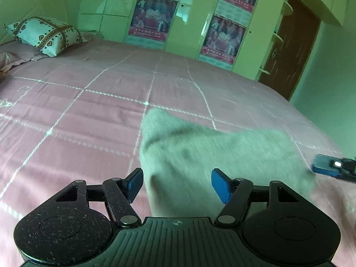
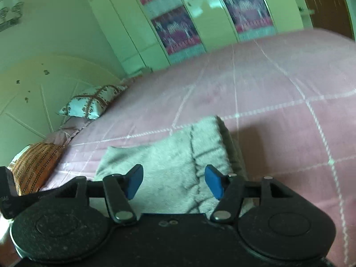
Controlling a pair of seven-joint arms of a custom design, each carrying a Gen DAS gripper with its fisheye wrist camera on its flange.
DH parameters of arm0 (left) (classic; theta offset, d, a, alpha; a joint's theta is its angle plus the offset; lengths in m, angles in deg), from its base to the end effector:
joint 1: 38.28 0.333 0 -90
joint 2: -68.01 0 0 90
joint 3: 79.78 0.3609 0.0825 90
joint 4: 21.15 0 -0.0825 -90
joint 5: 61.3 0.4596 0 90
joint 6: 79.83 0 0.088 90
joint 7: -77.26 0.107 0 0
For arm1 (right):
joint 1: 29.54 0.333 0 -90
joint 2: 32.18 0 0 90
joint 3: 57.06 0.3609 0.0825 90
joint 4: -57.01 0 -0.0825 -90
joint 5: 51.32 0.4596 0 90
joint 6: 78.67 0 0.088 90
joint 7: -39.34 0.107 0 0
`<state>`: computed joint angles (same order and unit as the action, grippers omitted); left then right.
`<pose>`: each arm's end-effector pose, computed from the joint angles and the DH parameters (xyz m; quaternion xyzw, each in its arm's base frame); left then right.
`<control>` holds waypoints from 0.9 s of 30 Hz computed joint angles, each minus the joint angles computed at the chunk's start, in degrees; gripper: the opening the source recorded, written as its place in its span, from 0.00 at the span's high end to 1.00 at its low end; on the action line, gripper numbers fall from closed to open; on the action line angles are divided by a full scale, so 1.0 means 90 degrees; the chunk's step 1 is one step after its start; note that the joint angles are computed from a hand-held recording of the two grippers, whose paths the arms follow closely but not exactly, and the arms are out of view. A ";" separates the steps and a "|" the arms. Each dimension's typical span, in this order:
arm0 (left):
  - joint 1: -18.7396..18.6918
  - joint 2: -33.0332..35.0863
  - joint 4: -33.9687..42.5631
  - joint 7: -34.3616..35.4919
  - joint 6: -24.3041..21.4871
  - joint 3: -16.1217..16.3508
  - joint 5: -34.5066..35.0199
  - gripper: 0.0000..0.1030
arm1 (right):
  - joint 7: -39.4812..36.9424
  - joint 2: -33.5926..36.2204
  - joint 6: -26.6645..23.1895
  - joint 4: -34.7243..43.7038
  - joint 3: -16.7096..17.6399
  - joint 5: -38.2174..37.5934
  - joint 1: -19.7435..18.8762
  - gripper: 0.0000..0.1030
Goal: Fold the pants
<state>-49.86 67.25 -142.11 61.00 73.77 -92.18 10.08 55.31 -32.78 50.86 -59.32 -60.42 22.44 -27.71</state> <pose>0.5709 -0.2868 0.4755 -0.7469 0.4777 -0.3559 0.2952 0.6483 0.0081 0.5038 -0.7355 0.4406 -0.0317 0.5137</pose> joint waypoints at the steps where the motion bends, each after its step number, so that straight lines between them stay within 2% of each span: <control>1: -0.0046 0.0048 -0.0018 0.0609 -0.0164 -0.0035 -0.0535 0.34 | 0.0045 -0.0051 0.0175 -0.0076 0.0050 -0.0290 0.0045 0.49; 2: -0.0093 0.0169 0.0010 0.1249 -0.0409 -0.0067 -0.1156 0.33 | 0.0198 -0.0037 0.0494 -0.0098 0.0127 -0.0753 0.0122 0.50; 3: -0.0081 0.0166 -0.0059 0.1442 -0.0298 -0.0020 -0.1406 0.33 | 0.0320 -0.0004 0.0943 -0.0169 0.0203 -0.1298 0.0206 0.51; 4: -0.0090 0.0085 -0.0129 0.1188 -0.0231 -0.0004 -0.1368 0.33 | 0.0247 0.0045 0.1150 -0.0155 0.0233 -0.1422 0.0262 0.53; 6: -0.0138 -0.0116 -0.0202 0.1033 -0.0447 -0.0065 -0.1187 0.33 | 0.0211 -0.0160 0.1125 -0.0243 0.0206 -0.1404 0.0292 0.53; 8: -0.0160 -0.0302 -0.0332 0.0670 -0.0529 -0.0153 -0.0855 0.33 | -0.0264 -0.0406 0.0777 -0.0362 0.0078 -0.0778 0.0292 0.51; 9: -0.0161 -0.0337 -0.0393 0.0574 -0.0498 -0.0184 -0.0824 0.33 | -0.0413 -0.0498 0.0821 -0.0449 0.0058 -0.0650 0.0317 0.50; 10: -0.0174 -0.0269 -0.0374 0.0862 -0.0553 -0.0190 -0.1154 0.33 | -0.0456 -0.0505 0.1002 -0.0502 -0.0093 -0.0747 0.0537 0.48; 11: -0.0167 -0.0213 -0.0389 0.0993 -0.0501 -0.0174 -0.1379 0.32 | -0.0079 -0.0408 0.1327 -0.0503 -0.0021 -0.1290 0.0588 0.47; 12: -0.0149 -0.0254 -0.0452 0.0715 -0.0433 -0.0172 -0.1302 0.32 | 0.0600 -0.0239 0.1556 -0.0467 0.0258 -0.2171 0.0417 0.46; 13: -0.0159 -0.0363 -0.0515 0.0672 -0.0448 -0.0183 -0.1460 0.32 | 0.0955 -0.0152 0.1612 -0.0463 0.0353 -0.2605 0.0347 0.36; 14: -0.0182 -0.0502 -0.0567 0.0661 -0.0550 -0.0234 -0.1502 0.32 | 0.1163 -0.0192 0.1556 -0.0472 0.0226 -0.2593 0.0427 0.38; 15: -0.0200 -0.0642 -0.0642 0.0611 -0.0682 -0.0311 -0.1399 0.32 | 0.1024 -0.0295 0.1382 -0.0495 0.0021 -0.2135 0.0511 0.39; 16: -0.0219 -0.0777 -0.0710 0.0648 -0.0791 -0.0375 -0.1380 0.32 | 0.0635 -0.0444 0.1278 -0.0583 0.0036 -0.1514 0.0372 0.36; 18: -0.0257 -0.1056 -0.0878 0.0710 -0.0948 -0.0491 -0.1470 0.32 | 0.0287 -0.0719 0.1216 -0.0773 -0.0101 -0.1038 0.0336 0.32; 19: -0.0281 -0.1216 -0.0972 0.0706 -0.1039 -0.0575 -0.1465 0.32 | 0.0205 -0.0865 0.0981 -0.0846 -0.0224 -0.0847 0.0286 0.32; 24: -0.0489 -0.1908 -0.1333 0.0804 -0.1632 -0.0994 -0.1712 0.31 | -0.0047 -0.1745 0.0062 -0.1419 -0.0793 -0.0620 -0.0034 0.28; 27: -0.0666 -0.2258 -0.1486 0.0728 -0.1999 -0.1283 -0.1946 0.31 | -0.0085 -0.2348 -0.0236 -0.1873 -0.1033 -0.0838 -0.0244 0.25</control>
